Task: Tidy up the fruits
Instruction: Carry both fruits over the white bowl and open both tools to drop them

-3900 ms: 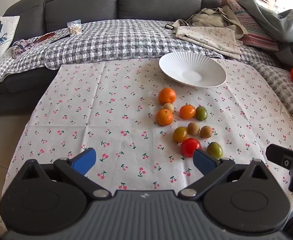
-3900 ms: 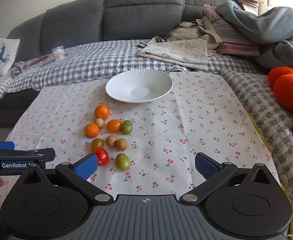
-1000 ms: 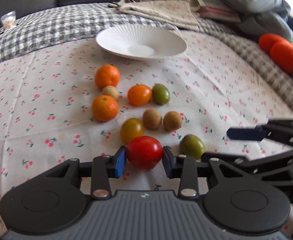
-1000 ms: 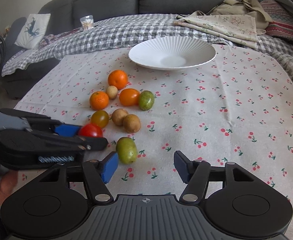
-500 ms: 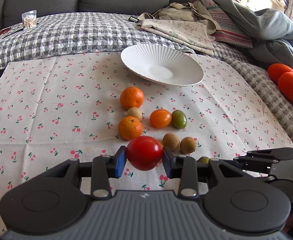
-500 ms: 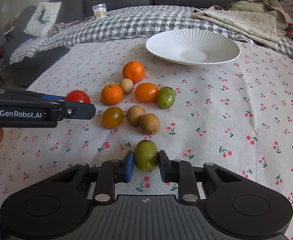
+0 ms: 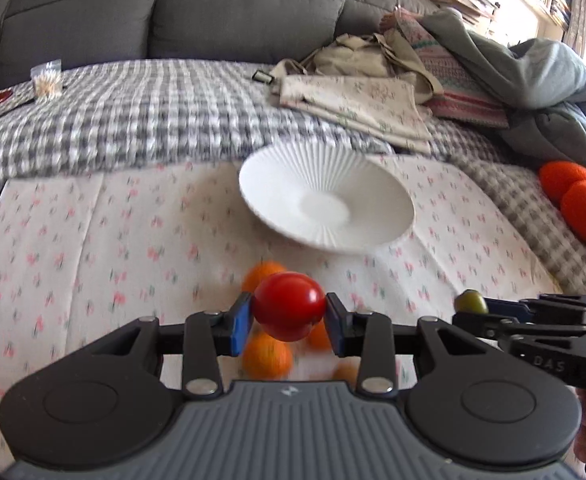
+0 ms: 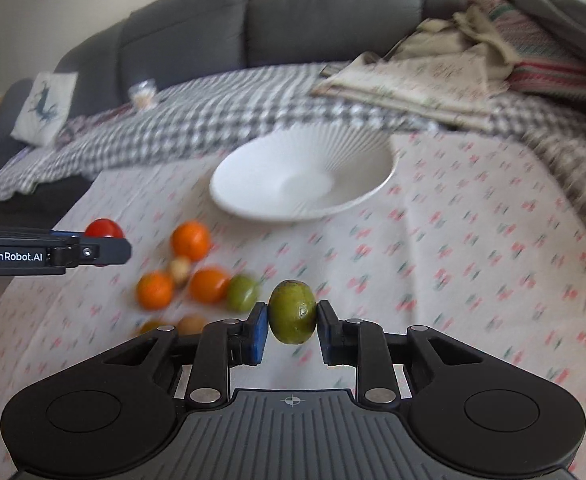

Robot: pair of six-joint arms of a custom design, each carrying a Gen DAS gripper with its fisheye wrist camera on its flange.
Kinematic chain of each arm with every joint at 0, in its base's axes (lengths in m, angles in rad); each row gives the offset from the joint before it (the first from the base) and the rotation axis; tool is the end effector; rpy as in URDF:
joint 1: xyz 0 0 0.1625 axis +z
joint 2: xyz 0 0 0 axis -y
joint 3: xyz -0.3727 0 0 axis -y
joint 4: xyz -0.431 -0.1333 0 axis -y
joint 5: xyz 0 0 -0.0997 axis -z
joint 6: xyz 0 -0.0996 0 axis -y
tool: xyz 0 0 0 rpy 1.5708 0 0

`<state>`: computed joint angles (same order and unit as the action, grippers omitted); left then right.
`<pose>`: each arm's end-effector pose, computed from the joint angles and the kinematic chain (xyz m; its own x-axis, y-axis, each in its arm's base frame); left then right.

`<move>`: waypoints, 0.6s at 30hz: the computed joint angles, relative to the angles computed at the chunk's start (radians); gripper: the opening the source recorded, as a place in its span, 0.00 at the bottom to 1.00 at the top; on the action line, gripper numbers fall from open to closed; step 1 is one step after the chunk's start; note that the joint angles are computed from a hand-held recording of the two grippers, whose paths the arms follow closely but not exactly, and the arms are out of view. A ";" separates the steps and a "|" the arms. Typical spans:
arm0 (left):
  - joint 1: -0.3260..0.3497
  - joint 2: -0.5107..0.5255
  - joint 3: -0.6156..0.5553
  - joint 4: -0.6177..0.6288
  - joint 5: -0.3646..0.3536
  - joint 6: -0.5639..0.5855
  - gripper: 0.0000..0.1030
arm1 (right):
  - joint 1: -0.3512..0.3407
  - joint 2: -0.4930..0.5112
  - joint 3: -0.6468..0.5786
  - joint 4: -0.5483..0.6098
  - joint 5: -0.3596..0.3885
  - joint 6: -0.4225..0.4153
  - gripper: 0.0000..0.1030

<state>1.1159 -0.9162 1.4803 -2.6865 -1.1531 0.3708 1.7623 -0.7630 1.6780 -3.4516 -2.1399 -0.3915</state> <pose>-0.1620 -0.7265 0.2024 -0.7167 0.4735 -0.5119 0.6801 0.6368 -0.3632 0.2034 -0.6307 0.1128 -0.8011 0.0409 0.5971 -0.4478 0.6210 -0.6433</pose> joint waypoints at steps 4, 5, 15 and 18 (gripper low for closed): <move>0.002 0.087 -0.098 -0.033 -0.009 0.038 0.35 | -0.013 0.010 -0.060 -0.006 0.022 0.001 0.24; 0.001 0.109 -0.122 -0.042 -0.006 0.052 0.35 | -0.015 0.016 -0.079 -0.007 0.026 -0.004 0.24; 0.016 0.280 -0.303 -0.049 -0.047 0.136 0.35 | -0.044 0.122 -0.292 0.075 0.051 -0.062 0.24; 0.018 0.314 -0.342 -0.031 -0.050 0.151 0.35 | -0.046 0.161 -0.348 0.103 0.034 -0.096 0.24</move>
<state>1.1343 -0.6017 1.1378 -2.7172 -1.2028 0.5222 1.7163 -0.6022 1.3303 -3.3489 -2.1063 -0.4877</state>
